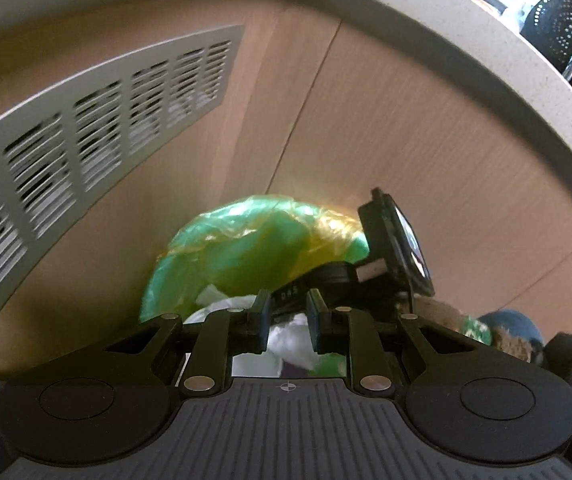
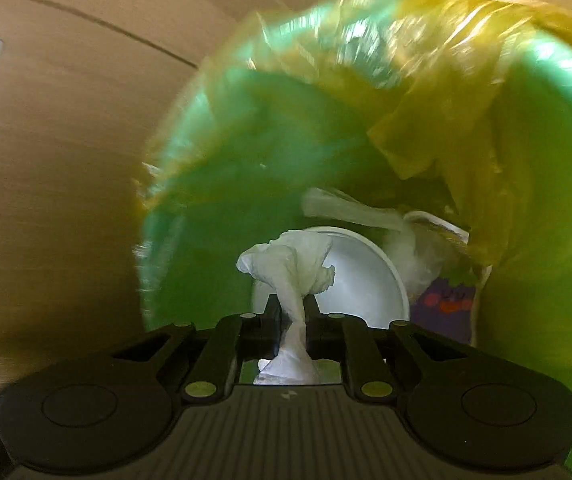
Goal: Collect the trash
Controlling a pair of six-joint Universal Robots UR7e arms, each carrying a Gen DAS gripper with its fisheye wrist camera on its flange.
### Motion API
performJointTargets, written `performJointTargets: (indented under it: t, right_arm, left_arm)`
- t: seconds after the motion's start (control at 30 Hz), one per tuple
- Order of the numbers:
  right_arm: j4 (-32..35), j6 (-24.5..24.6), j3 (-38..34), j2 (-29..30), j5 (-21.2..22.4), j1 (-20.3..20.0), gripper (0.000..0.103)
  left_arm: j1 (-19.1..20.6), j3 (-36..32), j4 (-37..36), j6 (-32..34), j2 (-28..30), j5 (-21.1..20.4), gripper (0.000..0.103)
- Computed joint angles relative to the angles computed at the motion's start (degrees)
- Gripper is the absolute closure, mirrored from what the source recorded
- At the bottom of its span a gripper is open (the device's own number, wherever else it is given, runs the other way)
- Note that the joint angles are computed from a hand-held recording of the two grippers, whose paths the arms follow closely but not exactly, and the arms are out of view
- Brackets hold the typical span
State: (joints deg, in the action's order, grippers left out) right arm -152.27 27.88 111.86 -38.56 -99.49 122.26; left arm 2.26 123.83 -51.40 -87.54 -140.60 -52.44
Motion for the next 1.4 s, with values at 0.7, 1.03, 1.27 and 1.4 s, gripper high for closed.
performJointTargets:
  t: [0.7,1.03,1.27,1.4]
  right_arm:
    - [10.1,0.3,-6.3,3.7,-8.5,4.0,0.051]
    - [-8.4,-7.2,-1.2,-6.6,-27.5,22.3,0.044]
    - [-26.5,-17.5,-6.9,-6.6,-35.5,34.5,0.014]
    - [-25.2,-22.2,-10.6,-7.4,-28.6,37.6,0.014]
  left_arm:
    - [1.8,-0.3,3.3,-3.3,2.2,0.0,0.081]
    - [-35.6,-14.1,40.0,-40.5,7.9,-6.2,0.081]
    - [-49.5,-25.6,65.9,-56.7,25.1,-14.8,0.081]
    - [-49.9,-27.8,69.4,-56.7,30.6,-16.1,0.086]
